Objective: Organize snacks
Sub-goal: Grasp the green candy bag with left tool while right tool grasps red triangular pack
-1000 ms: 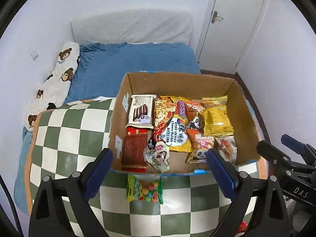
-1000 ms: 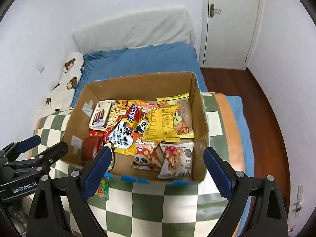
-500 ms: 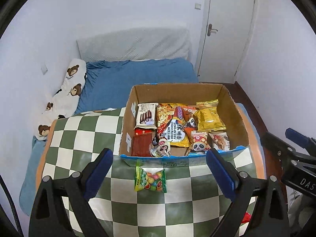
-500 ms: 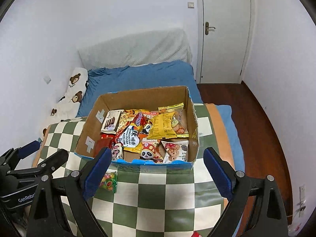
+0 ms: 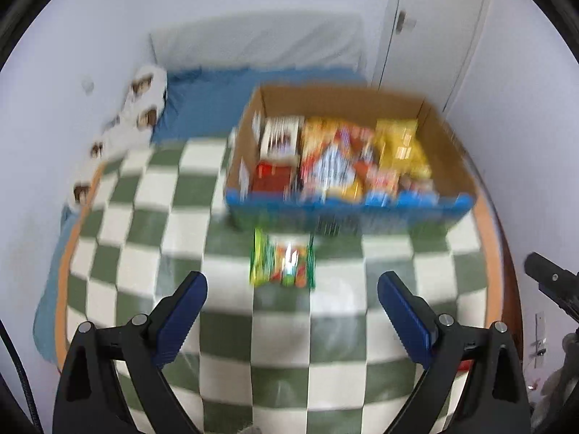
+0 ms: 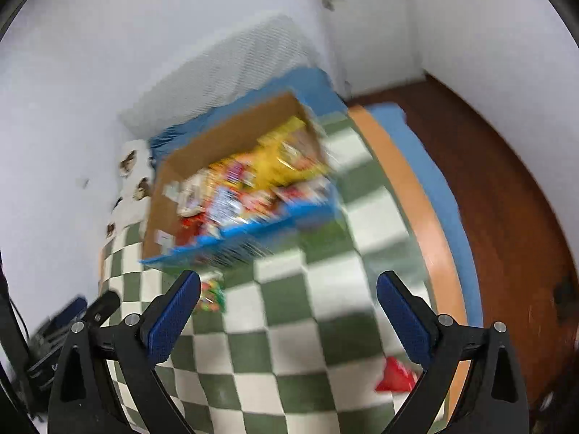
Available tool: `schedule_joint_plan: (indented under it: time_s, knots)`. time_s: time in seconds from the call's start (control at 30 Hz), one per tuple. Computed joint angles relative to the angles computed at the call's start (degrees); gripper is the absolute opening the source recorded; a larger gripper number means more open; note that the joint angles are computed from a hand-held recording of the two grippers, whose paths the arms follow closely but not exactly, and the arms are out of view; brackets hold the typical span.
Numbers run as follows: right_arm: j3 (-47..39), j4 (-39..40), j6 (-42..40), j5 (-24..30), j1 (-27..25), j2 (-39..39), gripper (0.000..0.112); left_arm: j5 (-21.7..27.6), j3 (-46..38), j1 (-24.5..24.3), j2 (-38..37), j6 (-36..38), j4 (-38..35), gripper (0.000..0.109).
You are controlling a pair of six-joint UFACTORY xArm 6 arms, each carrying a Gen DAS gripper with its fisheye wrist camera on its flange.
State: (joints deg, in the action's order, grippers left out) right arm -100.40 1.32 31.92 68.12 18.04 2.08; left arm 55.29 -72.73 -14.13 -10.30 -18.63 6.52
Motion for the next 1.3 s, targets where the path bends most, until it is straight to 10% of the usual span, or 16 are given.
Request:
schedule_joint_plan:
  time_s: [0.43,0.6,1.13,1.3]
  knots:
    - [37.1,10.7,4.4,0.5,-8.2,-15.2,0.098,4.8,8.9,1.1,1.1,-0.8,-2.2,0.097]
    - [42.2,8.4,5.2,-5.1,-6.4,-16.5,0.064,4.6,8.2,3.4,2.5,-0.4,-2.5,0.097]
    - [24.2,5.1,0.4,-4.2,1.1,-1.2,0.064,12.0,-21.4,5.5,33.1,8.8,-11.3,0.096]
    - [21.9,5.4,-0.5,-2.9,0.7,0.4,0.064,5.4,-14.8,4.5,28.7,9.2,-10.6,0.073]
